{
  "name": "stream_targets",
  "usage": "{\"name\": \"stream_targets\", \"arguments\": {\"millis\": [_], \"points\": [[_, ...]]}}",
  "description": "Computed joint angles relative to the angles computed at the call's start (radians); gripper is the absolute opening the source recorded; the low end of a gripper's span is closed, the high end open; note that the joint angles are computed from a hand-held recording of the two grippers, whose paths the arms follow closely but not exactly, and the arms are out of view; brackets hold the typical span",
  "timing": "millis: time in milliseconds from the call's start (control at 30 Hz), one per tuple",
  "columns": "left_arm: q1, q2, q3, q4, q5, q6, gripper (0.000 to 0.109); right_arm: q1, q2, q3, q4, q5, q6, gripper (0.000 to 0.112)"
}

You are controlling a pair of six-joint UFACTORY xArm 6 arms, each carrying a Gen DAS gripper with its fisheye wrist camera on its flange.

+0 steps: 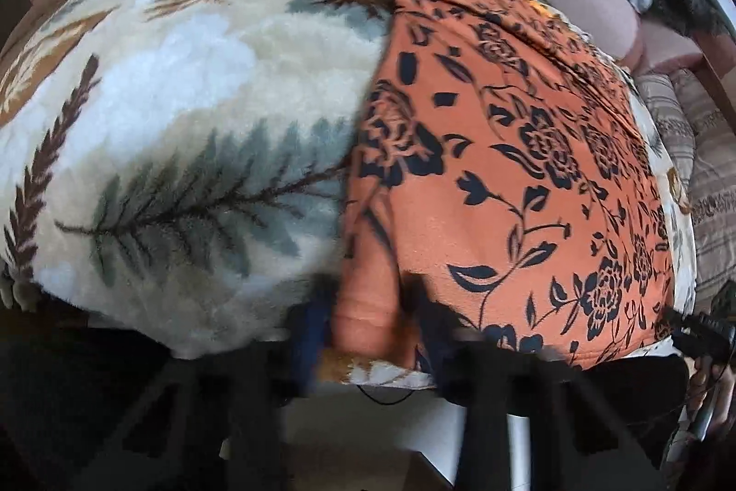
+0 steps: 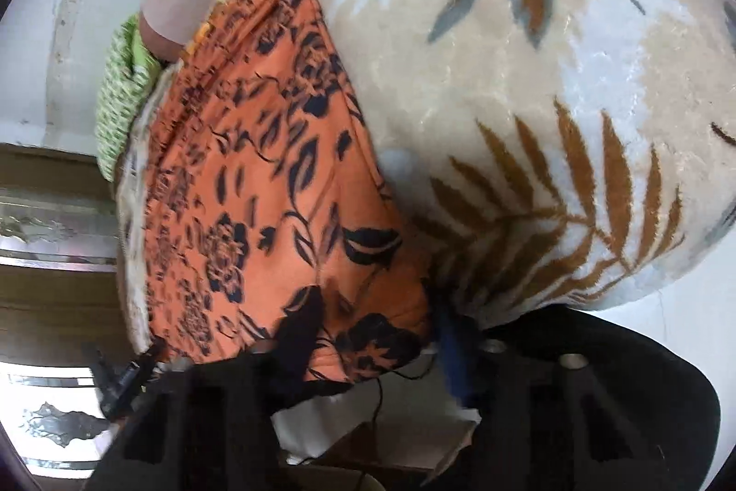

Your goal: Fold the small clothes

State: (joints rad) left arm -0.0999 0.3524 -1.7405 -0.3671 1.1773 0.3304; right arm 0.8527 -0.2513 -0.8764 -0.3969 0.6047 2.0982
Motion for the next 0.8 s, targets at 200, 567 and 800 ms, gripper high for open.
{"name": "stream_targets", "arguments": {"millis": [200, 567, 800], "points": [[0.056, 0.003, -0.029, -0.124, 0.06, 0.026, 0.008, 0.044, -0.045, -0.006, -0.122, 0.071, 0.121, 0.01], [0.06, 0.032, -0.038, -0.152, 0.091, -0.017, 0.051, -0.012, -0.003, 0.01, -0.198, -0.093, 0.138, 0.069], [0.035, 0.011, -0.038, -0.1, 0.045, 0.021, 0.007, -0.009, -0.011, -0.002, -0.143, -0.057, 0.091, 0.008]]}}
